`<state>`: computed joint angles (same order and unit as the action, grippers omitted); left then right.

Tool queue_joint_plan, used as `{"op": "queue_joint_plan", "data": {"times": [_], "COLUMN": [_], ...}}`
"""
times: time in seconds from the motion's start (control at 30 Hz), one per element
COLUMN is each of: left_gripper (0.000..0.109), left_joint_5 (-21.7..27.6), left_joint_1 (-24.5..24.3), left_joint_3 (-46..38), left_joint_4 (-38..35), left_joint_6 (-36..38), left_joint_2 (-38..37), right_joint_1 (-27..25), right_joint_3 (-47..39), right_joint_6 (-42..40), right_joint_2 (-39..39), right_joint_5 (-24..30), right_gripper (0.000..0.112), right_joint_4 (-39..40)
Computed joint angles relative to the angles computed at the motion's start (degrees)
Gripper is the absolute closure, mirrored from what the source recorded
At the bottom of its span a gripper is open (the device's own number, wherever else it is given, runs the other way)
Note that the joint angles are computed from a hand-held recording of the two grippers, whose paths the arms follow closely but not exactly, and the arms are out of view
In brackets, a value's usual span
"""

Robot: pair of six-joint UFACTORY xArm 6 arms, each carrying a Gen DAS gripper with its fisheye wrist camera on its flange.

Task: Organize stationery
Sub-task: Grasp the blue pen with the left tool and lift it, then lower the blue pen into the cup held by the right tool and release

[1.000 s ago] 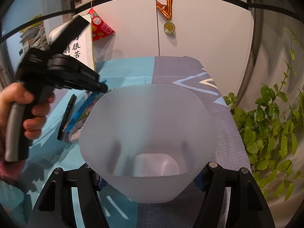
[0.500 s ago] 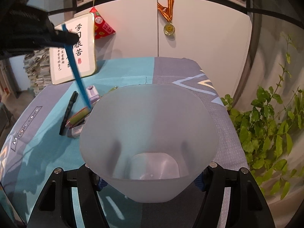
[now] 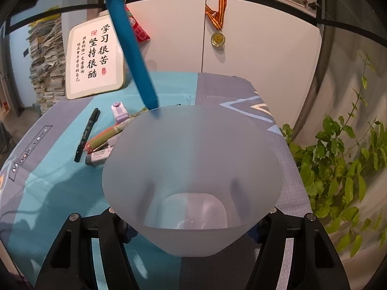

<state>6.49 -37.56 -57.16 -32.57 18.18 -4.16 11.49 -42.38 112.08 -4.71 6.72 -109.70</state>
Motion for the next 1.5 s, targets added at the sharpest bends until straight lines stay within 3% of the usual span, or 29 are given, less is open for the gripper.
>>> {"op": "queue_joint_plan", "data": {"times": [0.13,0.3,0.5,0.6,0.73,1.0,1.2,1.5], "left_gripper": [0.100,0.101,0.101,0.101,0.101,0.101,0.101,0.101], "left_joint_5": [-0.8,-1.3,-1.1,-1.4,-0.3,-3.1,-1.3,2.4], "left_joint_1": [-0.5,-1.0,-2.1,-2.0,-1.7,-2.9,-1.6,-0.6], "left_joint_3": [0.7,1.2,2.2,2.2,0.6,-0.1,-0.2,0.1], "left_joint_4": [1.2,-5.2,-3.7,-0.4,-3.6,-5.5,2.7,-0.4], "left_joint_6": [-0.6,5.3,5.8,2.7,4.2,6.4,-0.2,1.7], "left_joint_2": [-0.5,-2.4,-2.8,-1.6,-0.6,-1.2,1.6,2.8], "right_joint_1": [-0.1,0.3,0.8,1.0,0.9,0.8,0.8,1.0], "right_joint_3": [-0.1,0.1,0.5,0.7,0.8,0.4,0.4,0.3], "right_joint_6": [0.2,-0.3,-0.8,-0.7,0.9,2.6,3.0,2.5], "right_joint_2": [0.0,0.0,-0.4,-0.6,-0.7,-0.5,-0.5,-0.2], "right_joint_5": [-0.1,0.5,1.2,1.2,0.7,0.1,0.1,0.3], "right_gripper": [0.043,0.043,0.043,0.043,0.043,0.043,0.043,0.043], "right_joint_4": [-0.1,0.6,1.2,1.0,-0.5,-2.1,-2.5,-2.0]}}
